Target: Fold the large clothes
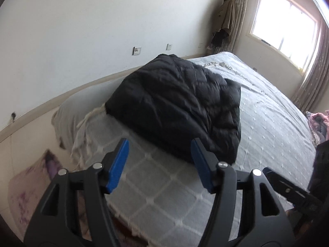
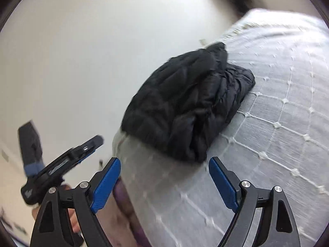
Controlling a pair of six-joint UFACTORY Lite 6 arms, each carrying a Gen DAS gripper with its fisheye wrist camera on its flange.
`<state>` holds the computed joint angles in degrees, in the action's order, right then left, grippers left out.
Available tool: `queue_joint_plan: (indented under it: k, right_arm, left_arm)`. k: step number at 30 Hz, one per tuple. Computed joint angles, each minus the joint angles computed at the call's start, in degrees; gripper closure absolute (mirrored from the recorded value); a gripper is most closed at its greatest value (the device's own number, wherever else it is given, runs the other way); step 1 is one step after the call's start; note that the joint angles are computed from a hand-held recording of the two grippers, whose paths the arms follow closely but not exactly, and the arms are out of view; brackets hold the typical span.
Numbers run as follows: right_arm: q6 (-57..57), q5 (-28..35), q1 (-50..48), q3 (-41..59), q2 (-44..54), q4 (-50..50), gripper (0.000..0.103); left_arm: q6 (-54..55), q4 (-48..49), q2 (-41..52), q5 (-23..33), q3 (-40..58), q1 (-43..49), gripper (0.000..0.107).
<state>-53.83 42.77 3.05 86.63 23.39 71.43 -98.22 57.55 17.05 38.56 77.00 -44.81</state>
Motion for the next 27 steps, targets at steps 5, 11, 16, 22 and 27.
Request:
queue_joint_plan:
  k: [5,11,16,22,27]
  right_arm:
    - [-7.3,-3.0,1.4,-17.0,-17.5,-2.8,0.014]
    - [-18.3,7.0,-7.0,-37.9,-44.2,0.7,0.014]
    - [-18.7,4.9,-7.2,-46.3,-60.0,-3.2,0.013]
    - [-13.1,1.1,-1.9,-50.7,-68.6,-10.4,0.013]
    - [-9.2,0.0,-0.9,-52.3,-73.5,-14.1,0.011]
  left_arm:
    - [-9.6,0.0,-5.6,16.2,-4.4,-16.3,0.029]
    - [-16.0,0.8,1.0,41.0,5.0,-36.3,0.006]
    - [-15.7,-2.0,6.3,49.6,13.3,-43.6,0.006]
    - [-15.3,-3.8,11.9,60.5,22.3,-49.0,0.005]
    - [-13.2,-4.9,15.1,64.6,28.1,-50.5,0.005]
